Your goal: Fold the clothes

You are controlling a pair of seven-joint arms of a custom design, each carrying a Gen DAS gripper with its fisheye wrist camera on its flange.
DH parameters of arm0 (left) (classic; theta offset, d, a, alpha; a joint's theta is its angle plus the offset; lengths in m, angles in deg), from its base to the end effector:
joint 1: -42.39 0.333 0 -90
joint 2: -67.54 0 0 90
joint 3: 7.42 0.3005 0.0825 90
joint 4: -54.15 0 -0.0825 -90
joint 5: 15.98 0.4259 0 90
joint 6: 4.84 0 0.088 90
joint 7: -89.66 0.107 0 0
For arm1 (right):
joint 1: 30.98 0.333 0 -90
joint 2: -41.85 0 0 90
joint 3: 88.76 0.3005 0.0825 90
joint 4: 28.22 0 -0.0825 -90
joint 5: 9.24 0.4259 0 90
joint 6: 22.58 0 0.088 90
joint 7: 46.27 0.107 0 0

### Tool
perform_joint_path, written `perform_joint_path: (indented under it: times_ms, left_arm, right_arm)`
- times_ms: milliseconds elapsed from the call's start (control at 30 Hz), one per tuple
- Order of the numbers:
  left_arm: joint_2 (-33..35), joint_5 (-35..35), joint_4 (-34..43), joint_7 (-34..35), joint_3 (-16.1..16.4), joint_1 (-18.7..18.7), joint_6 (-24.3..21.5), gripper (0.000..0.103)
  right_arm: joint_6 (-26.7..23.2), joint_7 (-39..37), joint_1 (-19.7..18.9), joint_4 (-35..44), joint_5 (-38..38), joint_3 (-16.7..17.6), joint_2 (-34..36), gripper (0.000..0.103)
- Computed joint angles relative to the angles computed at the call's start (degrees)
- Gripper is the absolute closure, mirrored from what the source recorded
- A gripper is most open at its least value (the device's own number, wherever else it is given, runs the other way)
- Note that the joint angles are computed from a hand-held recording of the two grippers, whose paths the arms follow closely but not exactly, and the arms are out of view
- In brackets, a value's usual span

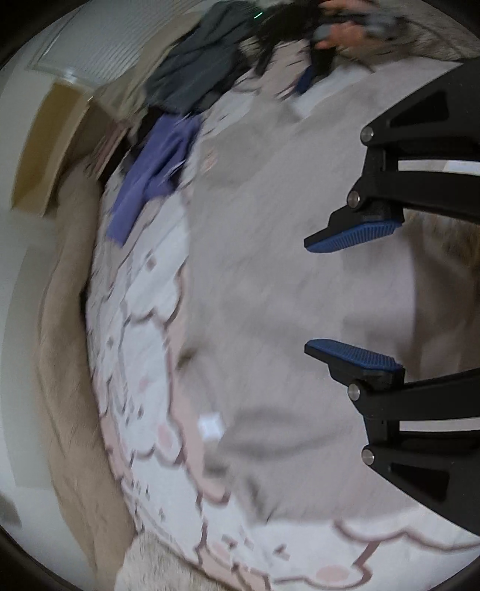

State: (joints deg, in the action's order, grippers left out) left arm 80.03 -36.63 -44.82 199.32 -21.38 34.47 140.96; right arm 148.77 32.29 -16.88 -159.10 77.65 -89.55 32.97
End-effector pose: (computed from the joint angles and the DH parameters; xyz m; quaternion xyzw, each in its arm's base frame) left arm 0.6593 -0.2467 0.4940 -0.4946 0.8025 -0.3233 0.0834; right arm 0.5448 0.0560 0.4269 -0.2454 0.8397 0.0616 0.4806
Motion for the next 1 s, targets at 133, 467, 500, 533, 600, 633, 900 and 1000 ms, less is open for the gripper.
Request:
perform_joint_path:
  times_ms: [133, 467, 500, 533, 600, 633, 900, 1000]
  left_arm:
    - [0.84, 2.65, -1.08, 1.50, -0.84, -1.82, -1.96, 0.055]
    - [-0.20, -8.93, -0.58, 5.68, -2.06, 1.19, -6.64, 0.049]
    - [-0.47, -11.88, -0.02, 6.21, -1.94, 1.99, -8.44, 0.049]
    - [-0.57, -15.09, 0.82, 6.44, -1.68, 2.91, -10.64, 0.049]
    - [-0.66, -20.48, 2.27, 5.80, -0.81, 4.55, -14.57, 0.049]
    - [-0.62, -22.55, 2.88, 5.09, -0.30, 5.25, -16.12, 0.049]
    - [-2.89, -28.12, 0.12, 1.16, 2.80, 7.81, -16.55, 0.034]
    - [-2.26, -29.09, -0.02, 0.27, 3.01, 8.22, -18.15, 0.033]
  right_arm:
    - [-0.04, -6.25, -0.67, 4.06, 3.72, 0.03, 3.82, 0.028]
    - [0.93, 16.21, -3.78, 7.83, -37.06, 1.28, 10.21, 0.089]
    - [2.07, 17.72, -3.59, 8.31, -42.34, 1.66, 9.94, 0.090]
    - [3.11, 19.53, -3.38, 8.94, -48.15, 1.92, 9.73, 0.091]
    - [4.56, 22.69, -2.96, 10.76, -59.59, 2.05, 9.62, 0.091]
    - [4.23, 19.51, -2.58, 12.48, -61.27, 2.94, 9.61, 0.092]
    - [-13.49, -7.69, 5.14, 25.54, -77.62, 9.42, 17.10, 0.098]
    - [-16.16, -6.13, 7.39, 24.69, -81.29, 9.08, 19.06, 0.099]
